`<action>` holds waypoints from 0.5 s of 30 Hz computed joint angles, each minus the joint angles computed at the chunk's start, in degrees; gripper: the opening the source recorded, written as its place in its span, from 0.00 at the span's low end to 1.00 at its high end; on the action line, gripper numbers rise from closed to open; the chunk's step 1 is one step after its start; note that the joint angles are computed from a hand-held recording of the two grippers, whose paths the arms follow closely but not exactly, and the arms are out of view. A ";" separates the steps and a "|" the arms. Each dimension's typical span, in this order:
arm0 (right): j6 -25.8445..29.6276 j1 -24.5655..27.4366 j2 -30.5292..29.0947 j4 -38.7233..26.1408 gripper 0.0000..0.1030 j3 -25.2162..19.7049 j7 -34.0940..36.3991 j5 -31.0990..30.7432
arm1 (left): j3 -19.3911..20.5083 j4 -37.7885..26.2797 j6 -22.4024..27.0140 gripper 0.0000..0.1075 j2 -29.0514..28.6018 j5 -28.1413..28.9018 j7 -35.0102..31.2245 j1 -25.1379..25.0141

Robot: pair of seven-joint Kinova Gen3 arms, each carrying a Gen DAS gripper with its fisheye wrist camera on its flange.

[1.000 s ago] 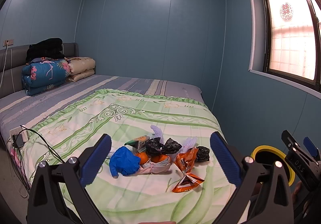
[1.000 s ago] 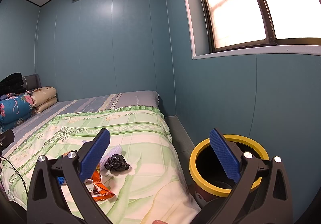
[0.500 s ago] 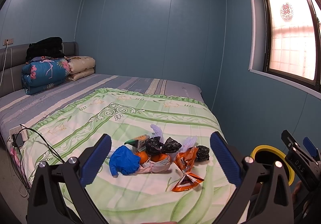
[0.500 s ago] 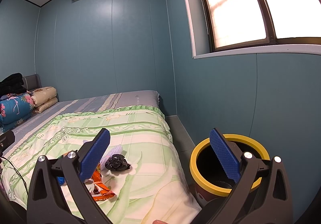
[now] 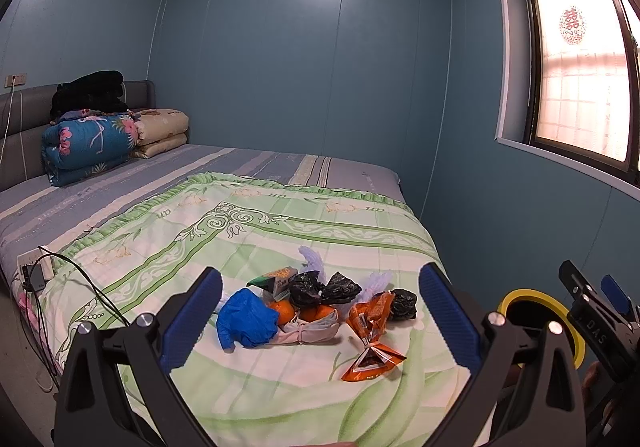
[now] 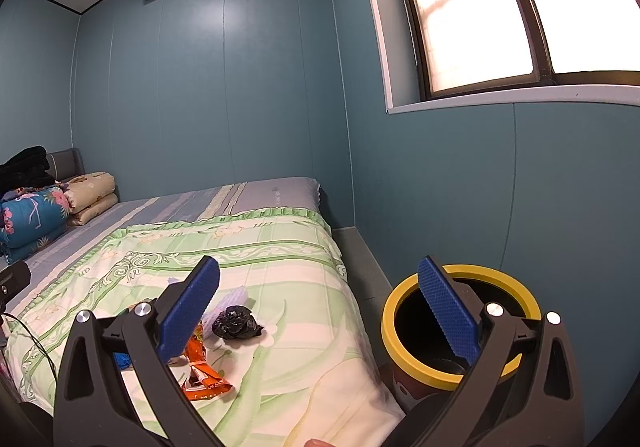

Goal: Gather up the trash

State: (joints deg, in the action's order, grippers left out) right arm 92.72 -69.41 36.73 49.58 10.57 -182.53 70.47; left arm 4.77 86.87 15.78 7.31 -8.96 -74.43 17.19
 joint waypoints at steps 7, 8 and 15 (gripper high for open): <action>-1.67 0.60 -0.85 1.02 0.92 -0.56 -0.28 -0.47 | 0.50 -1.07 1.55 0.88 0.59 1.83 -2.17 -0.79; -2.30 0.73 -1.23 1.59 0.92 -0.80 -0.60 -0.53 | 1.25 -1.36 1.89 0.88 0.76 2.98 -3.43 -1.68; -12.91 4.66 -5.67 9.02 0.92 -6.28 -2.84 0.21 | 1.32 -5.09 5.01 0.89 3.22 8.38 -8.95 -4.23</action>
